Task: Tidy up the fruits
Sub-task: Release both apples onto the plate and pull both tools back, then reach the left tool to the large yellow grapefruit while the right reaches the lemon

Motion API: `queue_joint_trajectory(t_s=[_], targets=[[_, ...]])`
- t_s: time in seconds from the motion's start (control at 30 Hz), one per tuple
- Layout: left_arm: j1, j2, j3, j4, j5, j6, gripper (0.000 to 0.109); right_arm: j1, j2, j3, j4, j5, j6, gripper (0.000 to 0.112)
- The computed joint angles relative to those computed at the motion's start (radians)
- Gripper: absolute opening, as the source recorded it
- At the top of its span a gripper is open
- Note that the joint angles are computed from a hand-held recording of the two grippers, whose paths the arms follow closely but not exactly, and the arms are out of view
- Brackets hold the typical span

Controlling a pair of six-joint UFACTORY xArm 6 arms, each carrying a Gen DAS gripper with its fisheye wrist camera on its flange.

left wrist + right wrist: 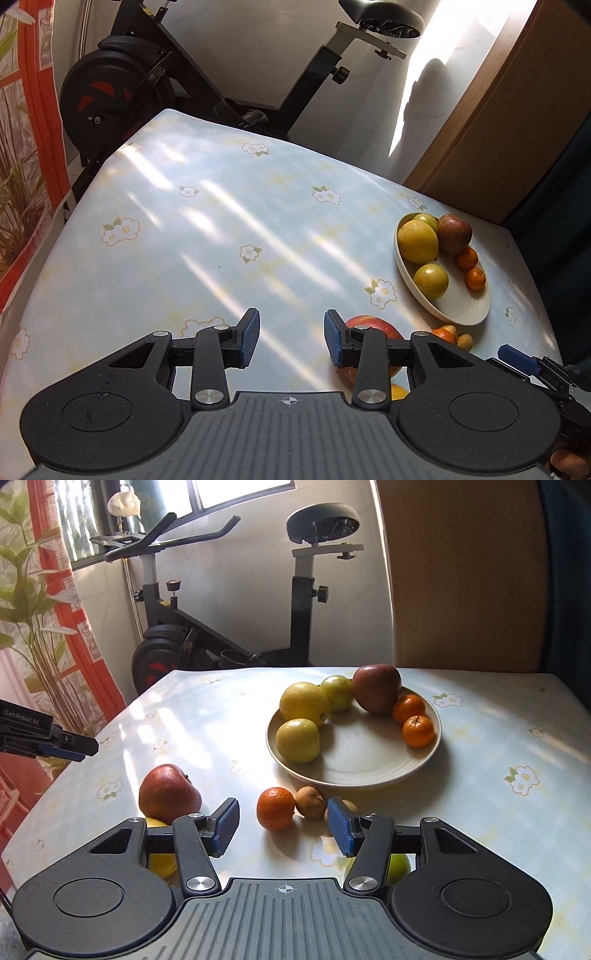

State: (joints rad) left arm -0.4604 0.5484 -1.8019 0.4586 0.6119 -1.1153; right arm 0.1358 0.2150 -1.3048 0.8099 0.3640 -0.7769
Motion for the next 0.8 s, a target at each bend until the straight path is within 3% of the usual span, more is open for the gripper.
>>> queue_joint_trajectory(t_s=[0.2, 0.5, 0.8], targets=[[-0.046, 0.038, -0.039, 0.047, 0.020, 0.033, 0.040, 0.017, -0.066, 0.093, 0.019, -0.026, -0.024, 0.050], [-0.058, -0.014, 0.097, 0.057, -0.098, 0.002, 0.040, 0.030, -0.107, 0.176, 0.120, -0.067, -0.059, 0.050], [-0.063, -0.027, 0.152, 0.098, -0.154, -0.028, 0.040, 0.040, -0.100, 0.183, 0.076, -0.063, -0.032, 0.050]])
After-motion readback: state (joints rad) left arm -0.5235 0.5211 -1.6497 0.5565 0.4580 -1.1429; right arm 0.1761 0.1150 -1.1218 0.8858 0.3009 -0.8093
